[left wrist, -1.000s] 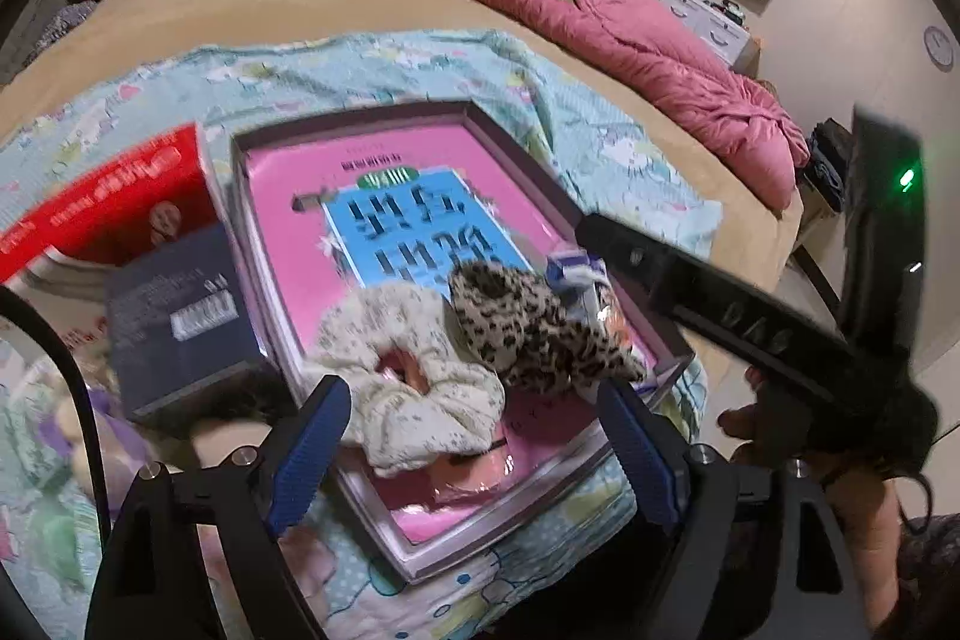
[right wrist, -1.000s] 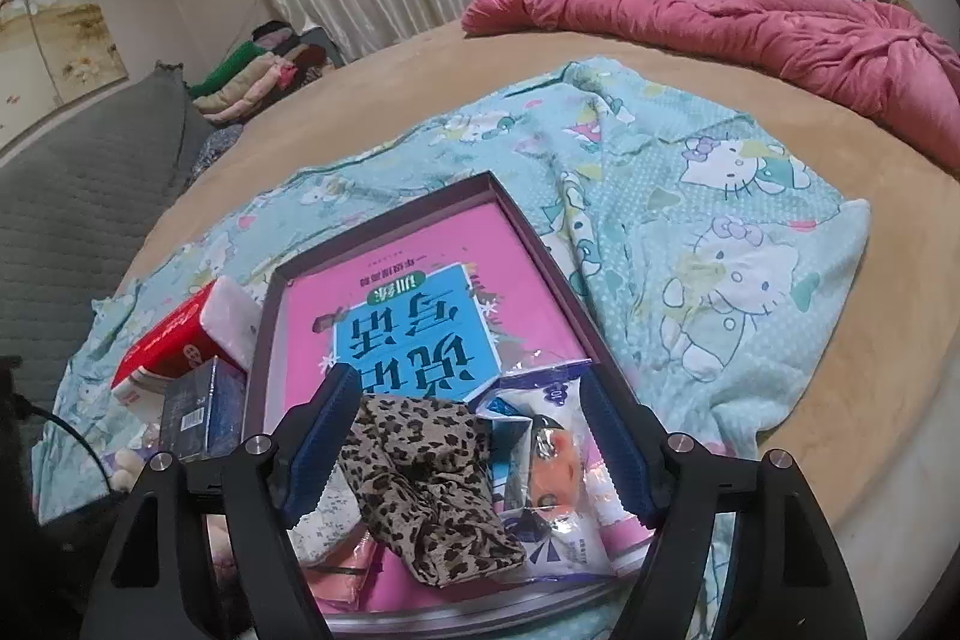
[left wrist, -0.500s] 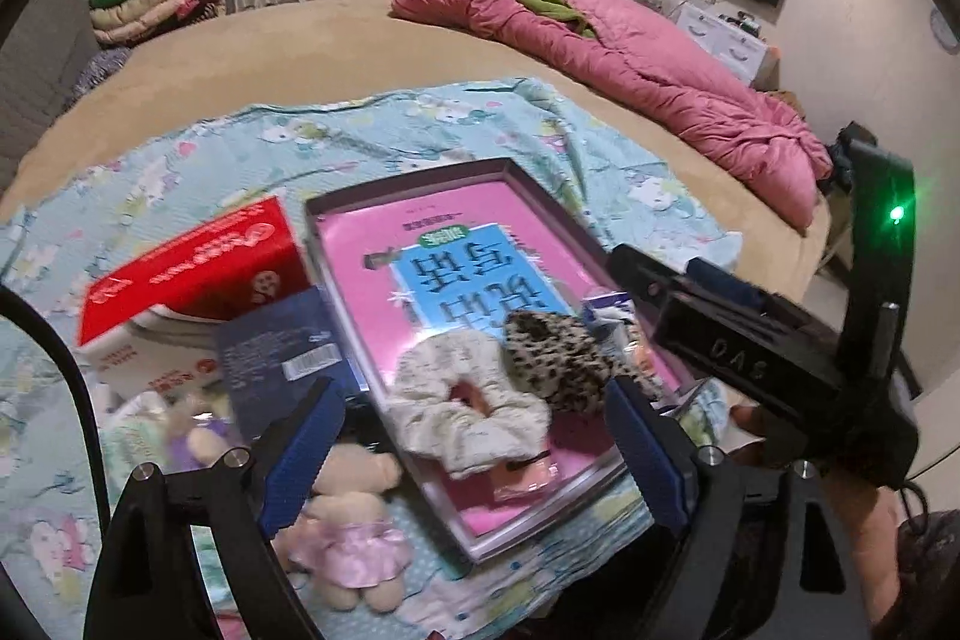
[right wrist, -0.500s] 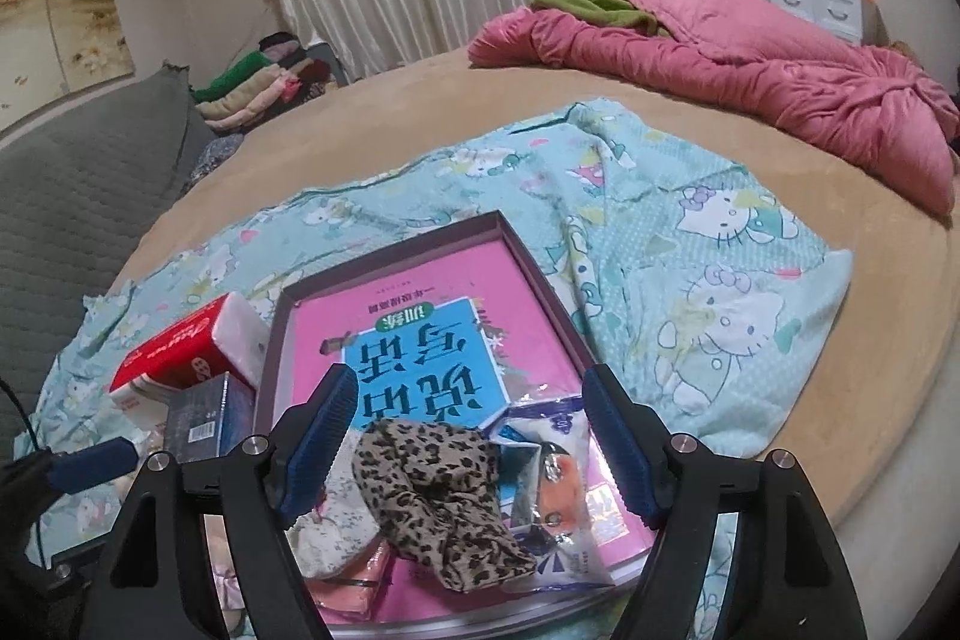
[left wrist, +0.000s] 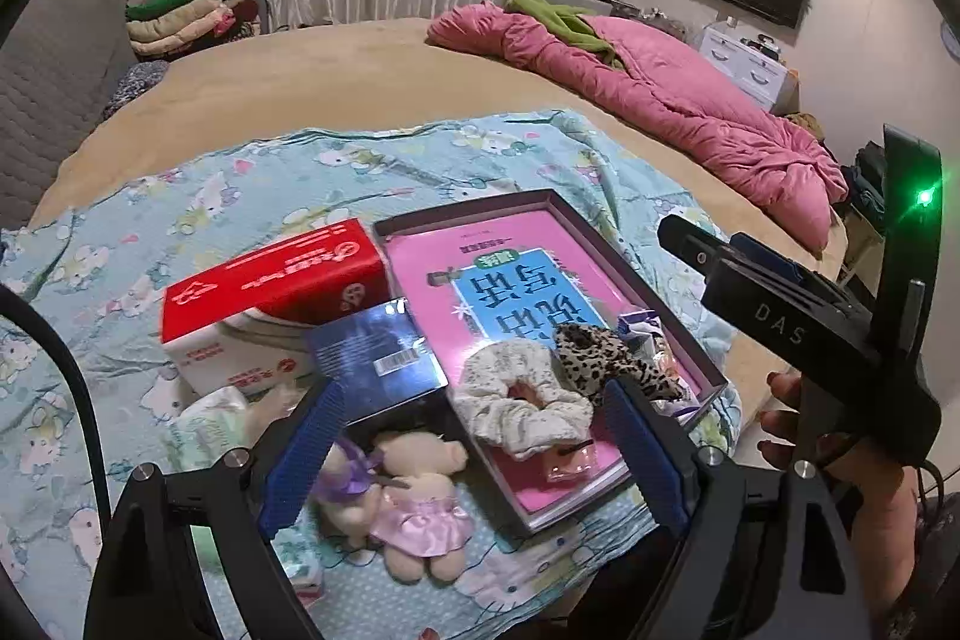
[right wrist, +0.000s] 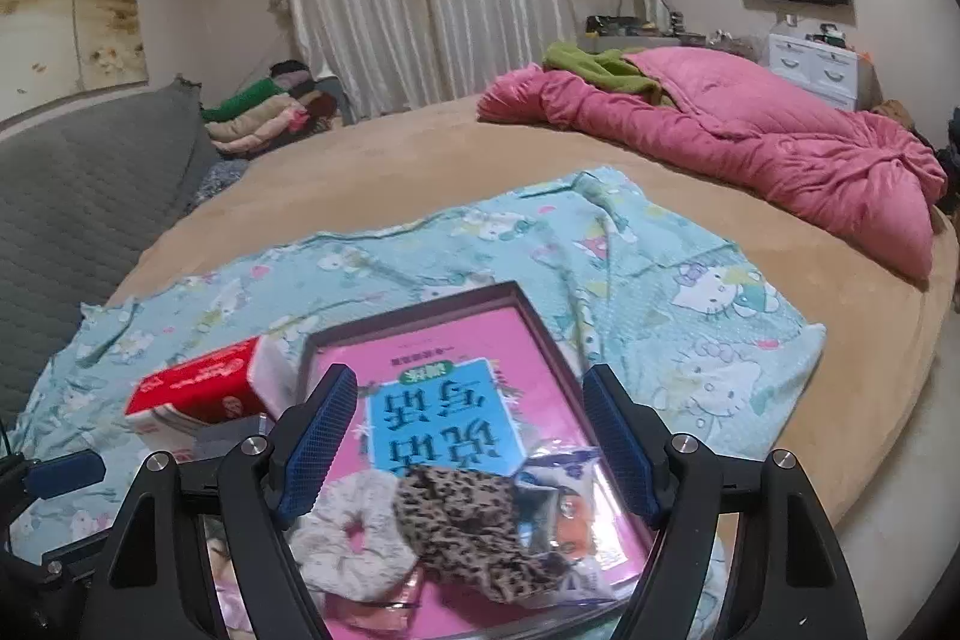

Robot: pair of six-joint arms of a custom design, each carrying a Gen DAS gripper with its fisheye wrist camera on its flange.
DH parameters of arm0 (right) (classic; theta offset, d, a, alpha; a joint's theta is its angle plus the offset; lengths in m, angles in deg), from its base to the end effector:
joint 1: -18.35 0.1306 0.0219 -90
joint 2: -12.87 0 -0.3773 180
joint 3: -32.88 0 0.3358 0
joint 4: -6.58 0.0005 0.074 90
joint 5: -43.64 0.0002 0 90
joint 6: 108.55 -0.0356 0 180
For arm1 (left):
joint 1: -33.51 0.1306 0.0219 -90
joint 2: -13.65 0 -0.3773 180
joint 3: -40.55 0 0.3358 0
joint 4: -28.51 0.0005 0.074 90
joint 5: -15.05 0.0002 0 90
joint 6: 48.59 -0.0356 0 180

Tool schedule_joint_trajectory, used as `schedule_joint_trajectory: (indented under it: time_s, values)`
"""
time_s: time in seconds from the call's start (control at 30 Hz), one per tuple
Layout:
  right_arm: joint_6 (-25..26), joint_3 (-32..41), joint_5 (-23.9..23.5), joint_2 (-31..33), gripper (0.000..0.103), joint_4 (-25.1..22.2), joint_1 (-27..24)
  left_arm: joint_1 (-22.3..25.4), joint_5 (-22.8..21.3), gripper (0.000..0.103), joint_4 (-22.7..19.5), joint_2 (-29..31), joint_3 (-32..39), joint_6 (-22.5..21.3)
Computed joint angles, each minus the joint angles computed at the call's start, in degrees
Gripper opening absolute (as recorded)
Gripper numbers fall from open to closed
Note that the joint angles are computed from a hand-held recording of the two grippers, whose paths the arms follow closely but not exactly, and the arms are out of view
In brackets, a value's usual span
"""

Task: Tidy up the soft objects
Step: 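Move both open grippers back toward the remaining soft items beside the tray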

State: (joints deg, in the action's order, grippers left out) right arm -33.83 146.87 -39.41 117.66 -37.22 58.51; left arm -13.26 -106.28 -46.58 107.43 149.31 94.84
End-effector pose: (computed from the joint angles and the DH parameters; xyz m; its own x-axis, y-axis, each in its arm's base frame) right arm 0.4155 0.3443 0.4868 -0.5673 -0.1364 -0.8121 -0.4298 0.8903 0.1506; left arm 0.3029 -0.2959 0.5033 -0.7111 -0.2451 -0.6590 -0.2118 0.9684 -0.1316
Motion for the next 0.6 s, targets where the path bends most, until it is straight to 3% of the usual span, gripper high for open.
schedule_joint_trajectory:
  time_s: [0.6]
  values:
    - [0.9,6.0,-1.8,0.6,0.079,-3.8,6.1,-1.5,-6.4,0.088,-4.7,-8.6,-5.5,5.3]
